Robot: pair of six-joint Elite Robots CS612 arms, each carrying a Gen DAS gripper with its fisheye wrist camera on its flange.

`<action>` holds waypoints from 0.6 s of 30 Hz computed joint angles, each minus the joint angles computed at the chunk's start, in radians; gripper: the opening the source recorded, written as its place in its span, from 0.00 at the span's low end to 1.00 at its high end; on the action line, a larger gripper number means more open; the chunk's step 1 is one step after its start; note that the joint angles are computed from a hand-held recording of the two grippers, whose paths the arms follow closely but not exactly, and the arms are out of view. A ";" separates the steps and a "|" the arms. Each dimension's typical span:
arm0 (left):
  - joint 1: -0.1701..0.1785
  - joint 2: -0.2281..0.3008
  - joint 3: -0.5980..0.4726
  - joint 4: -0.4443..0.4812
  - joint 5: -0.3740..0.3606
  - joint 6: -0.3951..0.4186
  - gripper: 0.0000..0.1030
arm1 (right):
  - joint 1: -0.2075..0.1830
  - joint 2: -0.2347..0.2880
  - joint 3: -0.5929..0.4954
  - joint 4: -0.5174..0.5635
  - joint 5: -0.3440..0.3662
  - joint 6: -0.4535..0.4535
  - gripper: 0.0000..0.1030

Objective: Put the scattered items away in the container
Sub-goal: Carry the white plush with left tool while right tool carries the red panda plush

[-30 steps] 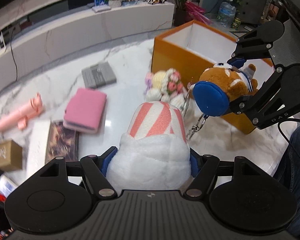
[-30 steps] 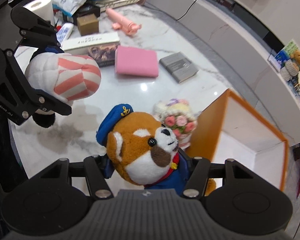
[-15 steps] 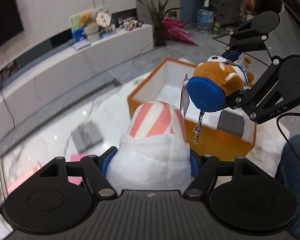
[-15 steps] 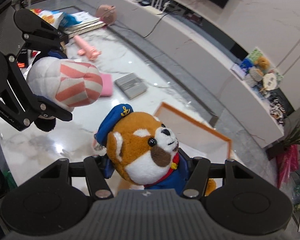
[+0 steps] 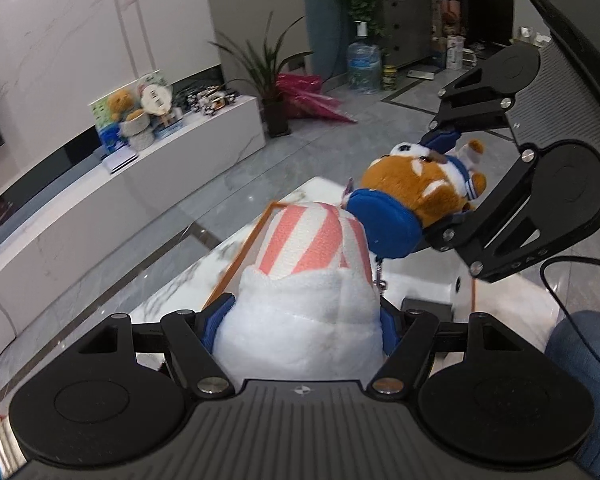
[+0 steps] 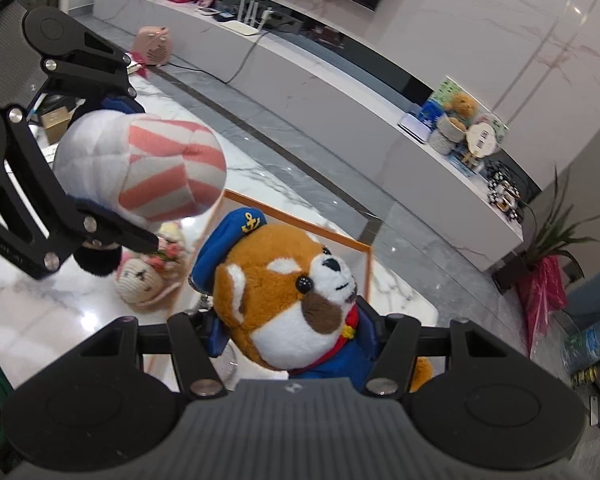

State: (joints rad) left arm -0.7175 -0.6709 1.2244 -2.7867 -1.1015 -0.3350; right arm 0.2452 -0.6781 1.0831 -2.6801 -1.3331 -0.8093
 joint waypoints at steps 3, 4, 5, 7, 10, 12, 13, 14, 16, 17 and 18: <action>0.007 0.028 -0.048 0.016 -0.020 0.019 0.80 | -0.008 0.009 -0.011 0.000 -0.006 0.013 0.61; 0.009 0.038 -0.065 0.024 -0.025 0.023 0.80 | -0.009 0.013 -0.016 0.002 -0.008 0.016 0.61; 0.012 0.047 -0.082 0.033 -0.029 0.025 0.80 | -0.011 0.017 -0.020 0.004 -0.010 0.019 0.61; 0.020 0.064 -0.111 0.048 -0.035 0.020 0.80 | -0.014 0.028 -0.035 0.012 -0.014 0.028 0.61; 0.035 0.088 -0.148 0.057 -0.051 -0.005 0.80 | -0.019 0.052 -0.068 0.033 -0.015 0.040 0.61; 0.046 0.105 -0.176 0.071 -0.064 -0.017 0.80 | -0.020 0.071 -0.095 0.049 -0.013 0.048 0.61; 0.051 0.113 -0.190 0.085 -0.070 -0.017 0.80 | -0.020 0.083 -0.111 0.059 -0.014 0.052 0.61; 0.055 0.121 -0.204 0.099 -0.075 -0.016 0.80 | -0.020 0.093 -0.124 0.068 -0.015 0.054 0.61; 0.063 0.138 -0.230 0.132 -0.087 -0.016 0.80 | -0.019 0.117 -0.159 0.093 -0.014 0.058 0.61; 0.066 0.146 -0.242 0.150 -0.093 -0.019 0.80 | -0.019 0.125 -0.169 0.103 -0.014 0.058 0.61; 0.068 0.150 -0.247 0.165 -0.098 -0.023 0.80 | -0.018 0.138 -0.187 0.118 -0.014 0.057 0.61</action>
State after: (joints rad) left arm -0.6490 -0.5206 0.9777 -2.6220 -1.1998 -0.3578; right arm 0.2268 -0.5398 0.8957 -2.5619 -1.3476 -0.7522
